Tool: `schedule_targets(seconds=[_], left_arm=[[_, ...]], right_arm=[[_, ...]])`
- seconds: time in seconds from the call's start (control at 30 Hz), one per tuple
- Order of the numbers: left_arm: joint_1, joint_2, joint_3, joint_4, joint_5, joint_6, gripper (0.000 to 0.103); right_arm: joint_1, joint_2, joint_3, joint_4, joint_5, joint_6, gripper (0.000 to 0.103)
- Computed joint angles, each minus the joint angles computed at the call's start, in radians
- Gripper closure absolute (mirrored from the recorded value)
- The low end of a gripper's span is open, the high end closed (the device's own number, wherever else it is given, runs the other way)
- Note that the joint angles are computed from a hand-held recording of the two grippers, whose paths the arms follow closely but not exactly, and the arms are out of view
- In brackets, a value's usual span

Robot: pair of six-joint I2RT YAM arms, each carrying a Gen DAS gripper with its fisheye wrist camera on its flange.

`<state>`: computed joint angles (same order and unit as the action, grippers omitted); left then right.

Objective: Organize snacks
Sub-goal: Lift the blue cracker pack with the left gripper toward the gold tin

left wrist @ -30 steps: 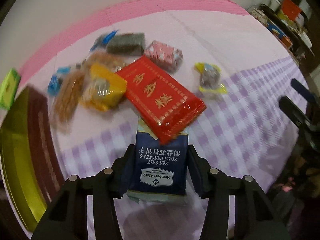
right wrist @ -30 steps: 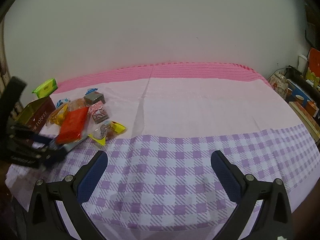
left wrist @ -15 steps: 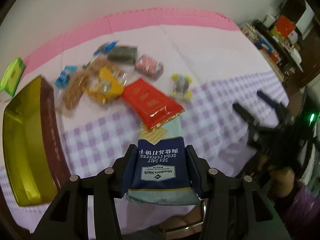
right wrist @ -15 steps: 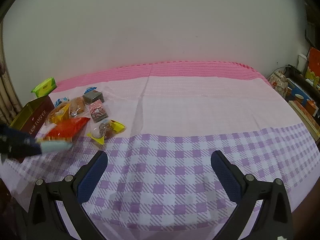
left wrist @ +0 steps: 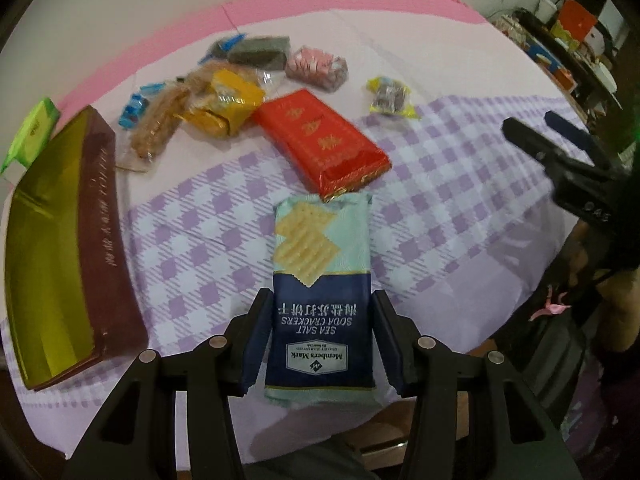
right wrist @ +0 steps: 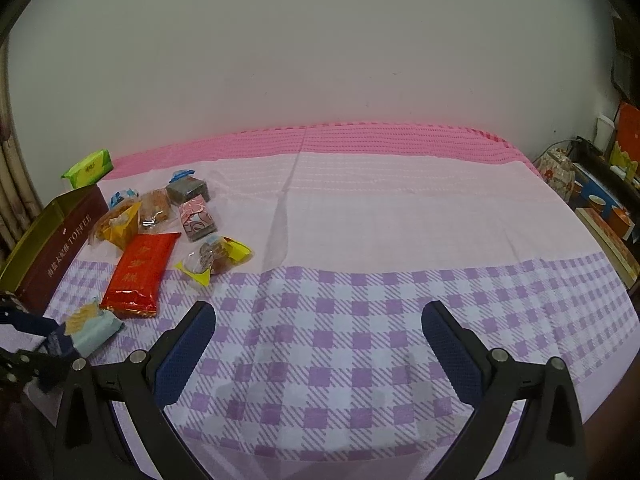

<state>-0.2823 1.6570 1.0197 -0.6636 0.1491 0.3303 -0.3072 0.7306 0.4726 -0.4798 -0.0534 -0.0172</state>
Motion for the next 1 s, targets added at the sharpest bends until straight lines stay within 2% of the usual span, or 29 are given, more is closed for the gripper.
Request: schedule_targets(seconds=[0.13,0.33,0.5,0.6,0.77,1.0], left_arm=[[-0.011,0.046,0.019,0.021,-0.003,-0.008,0.051],[-0.057,0.039,-0.011,0.105,-0.044,-0.012,0.052],[-0.12,-0.075,-0.122,0.203,-0.166,-0.058,0.053],[-0.125,-0.165,-0.139,0.169,-0.165,-0.104,0.053],[-0.104,-0.281,-0.131,0.116,-0.164,-0.115,0.053],[-0.043,-0.317,-0.086,0.072,-0.153,-0.116,0.053]], right_arm=[[0.03,-0.016,-0.004,-0.01,0.022,0.019,0.0],[0.054,-0.019,-0.004,-0.015,0.042,0.033,0.0],[0.047,-0.014,-0.007,-0.006,0.037,0.027,0.0],[0.057,-0.007,-0.004,-0.005,0.046,0.032,0.0],[0.047,-0.012,-0.006,-0.011,0.044,0.021,0.0],[0.076,-0.006,-0.006,-0.009,0.08,0.027,0.0]])
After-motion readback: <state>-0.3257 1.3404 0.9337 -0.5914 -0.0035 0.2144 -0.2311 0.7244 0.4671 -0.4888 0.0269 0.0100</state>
